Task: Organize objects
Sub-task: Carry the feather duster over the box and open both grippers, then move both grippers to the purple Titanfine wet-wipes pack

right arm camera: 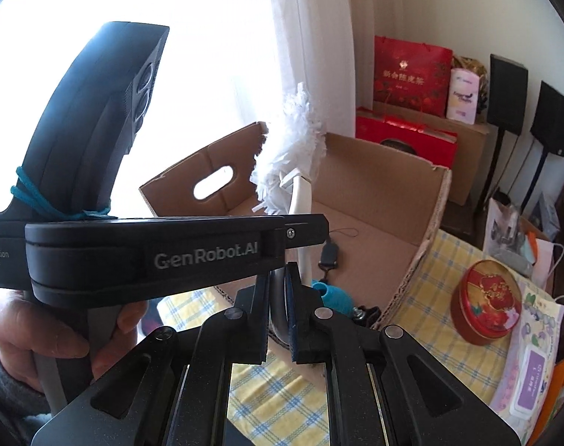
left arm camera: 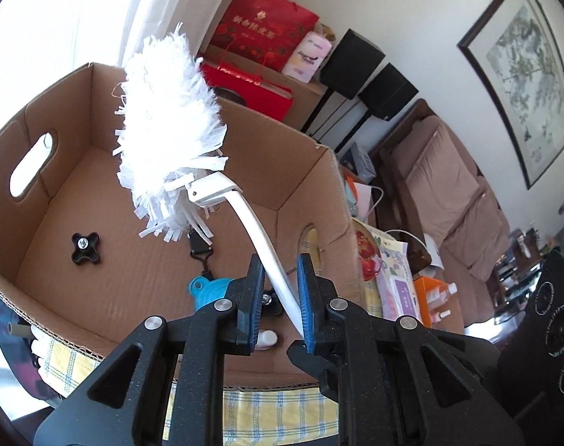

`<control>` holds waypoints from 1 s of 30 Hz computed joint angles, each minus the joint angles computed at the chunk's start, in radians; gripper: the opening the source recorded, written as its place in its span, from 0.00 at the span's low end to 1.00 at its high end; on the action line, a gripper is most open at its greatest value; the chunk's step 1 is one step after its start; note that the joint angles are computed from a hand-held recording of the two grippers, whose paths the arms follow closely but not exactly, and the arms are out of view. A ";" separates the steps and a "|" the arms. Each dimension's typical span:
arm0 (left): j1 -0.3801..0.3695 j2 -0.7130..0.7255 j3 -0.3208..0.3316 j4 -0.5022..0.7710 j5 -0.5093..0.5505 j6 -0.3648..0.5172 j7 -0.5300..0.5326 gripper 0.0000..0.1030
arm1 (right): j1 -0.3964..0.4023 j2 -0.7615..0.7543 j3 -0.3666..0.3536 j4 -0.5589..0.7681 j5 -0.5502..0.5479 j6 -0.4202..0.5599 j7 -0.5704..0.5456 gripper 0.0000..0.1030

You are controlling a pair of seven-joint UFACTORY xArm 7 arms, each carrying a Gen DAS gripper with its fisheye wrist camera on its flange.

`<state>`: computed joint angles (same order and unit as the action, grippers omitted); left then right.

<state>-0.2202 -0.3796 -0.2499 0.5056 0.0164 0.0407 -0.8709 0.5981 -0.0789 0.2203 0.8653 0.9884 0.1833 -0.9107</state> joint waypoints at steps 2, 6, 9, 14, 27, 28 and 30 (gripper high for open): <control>-0.018 0.004 0.021 -0.014 -0.012 -0.011 0.008 0.15 | -0.005 0.012 0.000 0.007 -0.015 0.012 0.010 0.06; -0.046 -0.010 0.055 -0.033 -0.038 -0.027 0.019 0.37 | -0.029 0.037 0.011 0.007 -0.131 -0.003 0.108 0.07; -0.022 -0.025 0.043 -0.035 -0.039 -0.016 0.020 0.40 | -0.048 0.060 0.019 -0.004 -0.240 -0.060 0.225 0.08; -0.026 -0.037 0.059 -0.041 -0.049 -0.020 0.038 0.48 | -0.064 0.062 0.020 -0.011 -0.165 -0.125 0.211 0.11; 0.036 -0.035 -0.026 -0.002 0.023 0.034 0.021 0.69 | -0.067 -0.044 -0.016 -0.111 -0.347 -0.180 0.427 0.46; 0.033 -0.034 -0.026 0.003 0.027 0.038 0.021 0.69 | -0.080 -0.056 -0.011 -0.125 -0.386 -0.185 0.467 0.48; 0.027 -0.028 -0.026 0.011 0.033 0.040 0.019 0.84 | -0.097 -0.078 -0.008 -0.147 -0.447 -0.190 0.525 0.52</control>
